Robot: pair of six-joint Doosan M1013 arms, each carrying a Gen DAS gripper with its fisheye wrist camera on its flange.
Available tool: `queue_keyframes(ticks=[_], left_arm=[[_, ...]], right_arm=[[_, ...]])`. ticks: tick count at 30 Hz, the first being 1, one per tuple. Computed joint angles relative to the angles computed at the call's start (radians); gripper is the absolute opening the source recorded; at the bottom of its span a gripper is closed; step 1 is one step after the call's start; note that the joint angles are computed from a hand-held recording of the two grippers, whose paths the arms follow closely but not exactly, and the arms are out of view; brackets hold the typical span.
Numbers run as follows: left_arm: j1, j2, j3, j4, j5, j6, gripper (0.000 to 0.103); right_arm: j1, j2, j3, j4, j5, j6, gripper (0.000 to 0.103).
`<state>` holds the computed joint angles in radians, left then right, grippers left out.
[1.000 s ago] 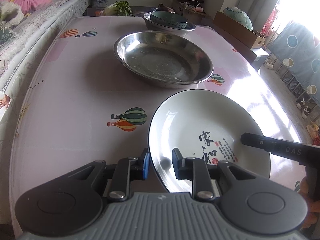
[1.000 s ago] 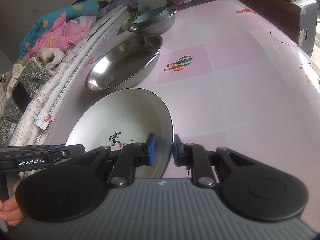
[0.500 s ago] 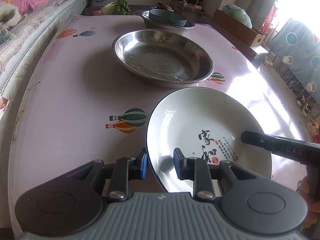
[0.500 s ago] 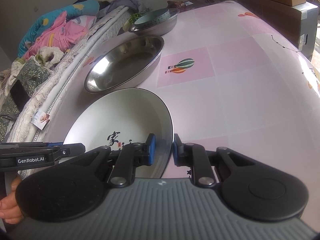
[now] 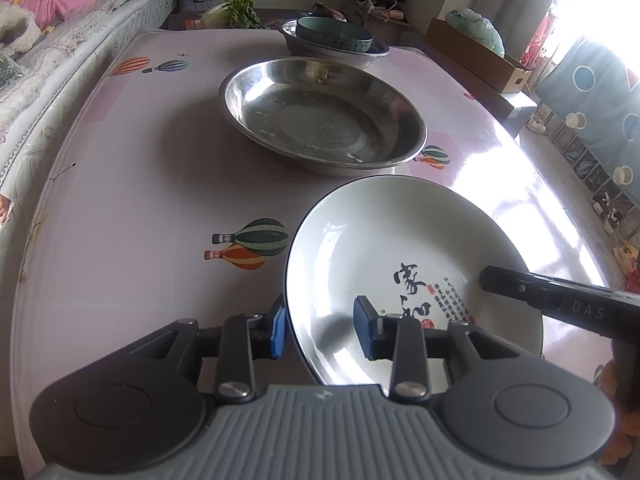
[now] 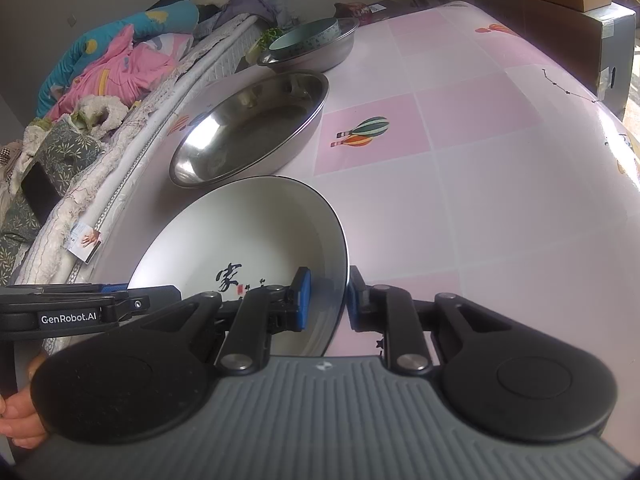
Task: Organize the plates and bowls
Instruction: 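Lift the white calligraphy plate with the left gripper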
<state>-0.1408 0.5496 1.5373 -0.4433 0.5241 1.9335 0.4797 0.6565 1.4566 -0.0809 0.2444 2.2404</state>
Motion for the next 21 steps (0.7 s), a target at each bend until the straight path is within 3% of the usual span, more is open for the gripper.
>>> queue_keyframes(ticks=[21], left_arm=[[-0.007,-0.005,0.005,0.02,-0.002,-0.023,0.037]], right_arm=[[0.004,0.002,-0.004,-0.055,0.004,0.05,0.019]])
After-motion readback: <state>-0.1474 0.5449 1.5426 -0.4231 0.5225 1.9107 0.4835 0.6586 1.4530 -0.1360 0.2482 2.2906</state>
